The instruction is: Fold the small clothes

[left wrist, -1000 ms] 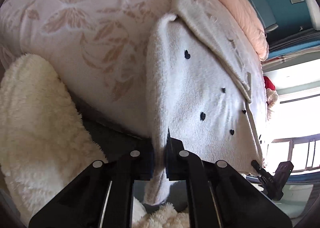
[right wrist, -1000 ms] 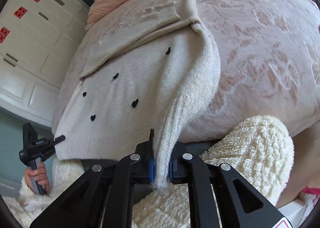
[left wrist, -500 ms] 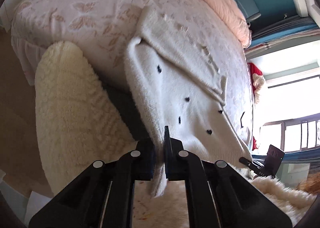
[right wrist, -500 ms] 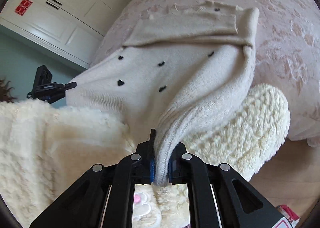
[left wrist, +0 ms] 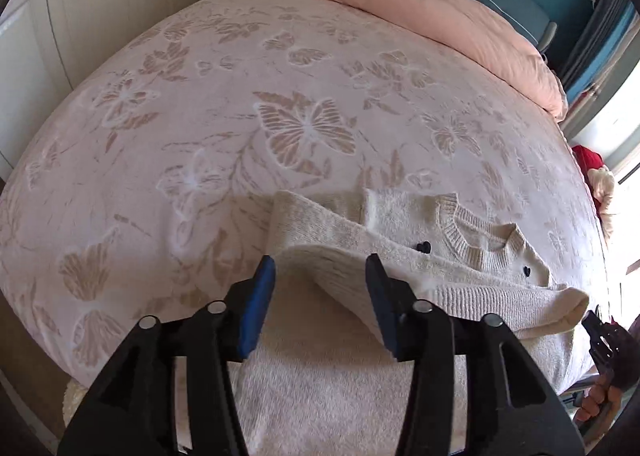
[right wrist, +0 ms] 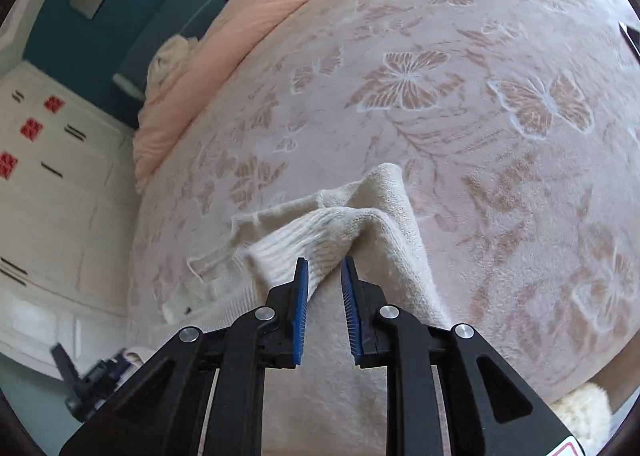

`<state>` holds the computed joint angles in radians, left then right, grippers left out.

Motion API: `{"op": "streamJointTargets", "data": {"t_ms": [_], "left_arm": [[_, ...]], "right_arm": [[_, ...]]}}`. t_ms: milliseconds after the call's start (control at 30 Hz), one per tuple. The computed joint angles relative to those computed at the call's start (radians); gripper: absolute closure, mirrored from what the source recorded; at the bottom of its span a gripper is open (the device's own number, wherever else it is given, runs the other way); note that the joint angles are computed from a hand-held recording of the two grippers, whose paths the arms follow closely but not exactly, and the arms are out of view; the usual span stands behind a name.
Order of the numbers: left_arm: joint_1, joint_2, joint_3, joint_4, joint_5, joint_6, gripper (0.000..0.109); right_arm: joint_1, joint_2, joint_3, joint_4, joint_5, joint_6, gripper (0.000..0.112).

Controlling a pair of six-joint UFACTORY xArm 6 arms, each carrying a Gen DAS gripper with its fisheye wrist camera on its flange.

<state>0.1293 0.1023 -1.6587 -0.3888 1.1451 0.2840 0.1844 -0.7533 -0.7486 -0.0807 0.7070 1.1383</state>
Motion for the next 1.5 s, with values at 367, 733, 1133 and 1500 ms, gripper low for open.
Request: {"op": "streamJointTargets", "data": {"t_ms": [367, 733, 1133, 1500], "left_arm": [[0.026, -0.075, 0.156, -0.114, -0.04, 0.256, 0.014], [-0.022, 0.281, -0.329, -0.08, 0.23, 0.207, 0.106], [-0.017, 0.208, -0.26, -0.128, 0.139, 0.334, 0.01], [-0.043, 0.282, -0.309, -0.013, 0.152, 0.102, 0.1]], "right_arm": [[0.054, 0.047, -0.083, -0.219, 0.246, -0.167, 0.045], [-0.021, 0.326, -0.298, -0.025, 0.2, -0.604, 0.105], [-0.033, 0.285, -0.245, -0.088, 0.217, -0.466, 0.052], [-0.078, 0.248, -0.162, 0.089, 0.074, -0.357, 0.099]]}}
